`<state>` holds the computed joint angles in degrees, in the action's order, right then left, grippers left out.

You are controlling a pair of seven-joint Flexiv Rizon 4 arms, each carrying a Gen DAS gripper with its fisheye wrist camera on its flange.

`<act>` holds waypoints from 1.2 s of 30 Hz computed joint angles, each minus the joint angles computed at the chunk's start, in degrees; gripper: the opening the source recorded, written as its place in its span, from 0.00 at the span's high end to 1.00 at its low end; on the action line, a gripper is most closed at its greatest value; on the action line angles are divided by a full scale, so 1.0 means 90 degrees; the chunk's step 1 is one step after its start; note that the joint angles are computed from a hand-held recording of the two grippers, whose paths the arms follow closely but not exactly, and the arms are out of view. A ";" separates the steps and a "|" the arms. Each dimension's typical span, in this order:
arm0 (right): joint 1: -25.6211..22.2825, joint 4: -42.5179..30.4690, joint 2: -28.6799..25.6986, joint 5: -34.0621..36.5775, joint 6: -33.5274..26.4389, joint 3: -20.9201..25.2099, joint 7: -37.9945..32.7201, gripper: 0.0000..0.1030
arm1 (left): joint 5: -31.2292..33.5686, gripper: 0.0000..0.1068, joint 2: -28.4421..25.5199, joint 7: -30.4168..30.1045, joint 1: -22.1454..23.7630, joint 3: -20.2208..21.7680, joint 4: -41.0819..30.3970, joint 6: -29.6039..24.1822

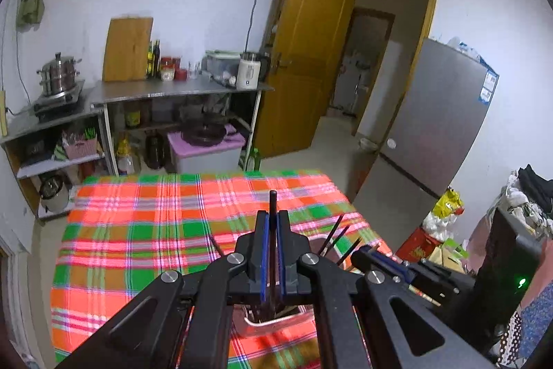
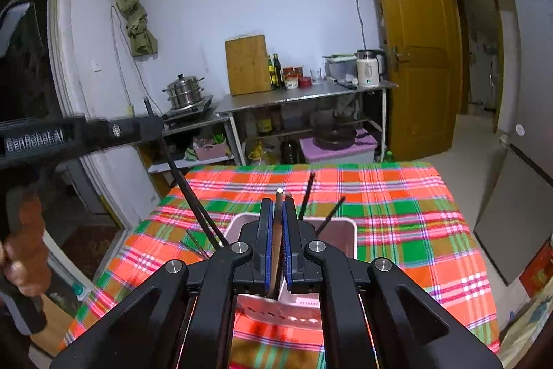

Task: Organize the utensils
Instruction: 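Lower both tools into the basket and open them to release the chopsticks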

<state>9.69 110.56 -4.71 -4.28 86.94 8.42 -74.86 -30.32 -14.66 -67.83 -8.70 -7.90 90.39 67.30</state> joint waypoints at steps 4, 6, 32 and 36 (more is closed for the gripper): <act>-0.0005 0.0039 -0.0065 0.0103 -0.0062 0.0042 -0.0077 0.95 | 0.0099 0.96 -0.0108 -0.0053 -0.0024 0.0026 0.0141 -0.0072; -0.0014 0.0044 -0.0112 0.0183 -0.0122 0.0069 -0.0128 0.95 | 0.0148 0.96 -0.0150 -0.0074 -0.0028 0.0036 0.0231 -0.0079; 0.0051 0.0253 0.0227 0.0309 -0.0369 0.0040 -0.0283 0.90 | 0.0802 0.95 0.0305 -0.0537 -0.0085 0.0232 0.0825 0.0463; 0.0062 0.0467 0.0427 0.0128 -0.0251 0.0012 -0.0118 0.90 | 0.0816 0.95 0.0541 -0.0516 -0.0131 0.0241 0.1016 0.0605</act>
<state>10.25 114.76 -0.87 -3.13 84.68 8.53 -75.93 -22.98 -9.80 -72.47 -9.87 -5.73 99.54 72.75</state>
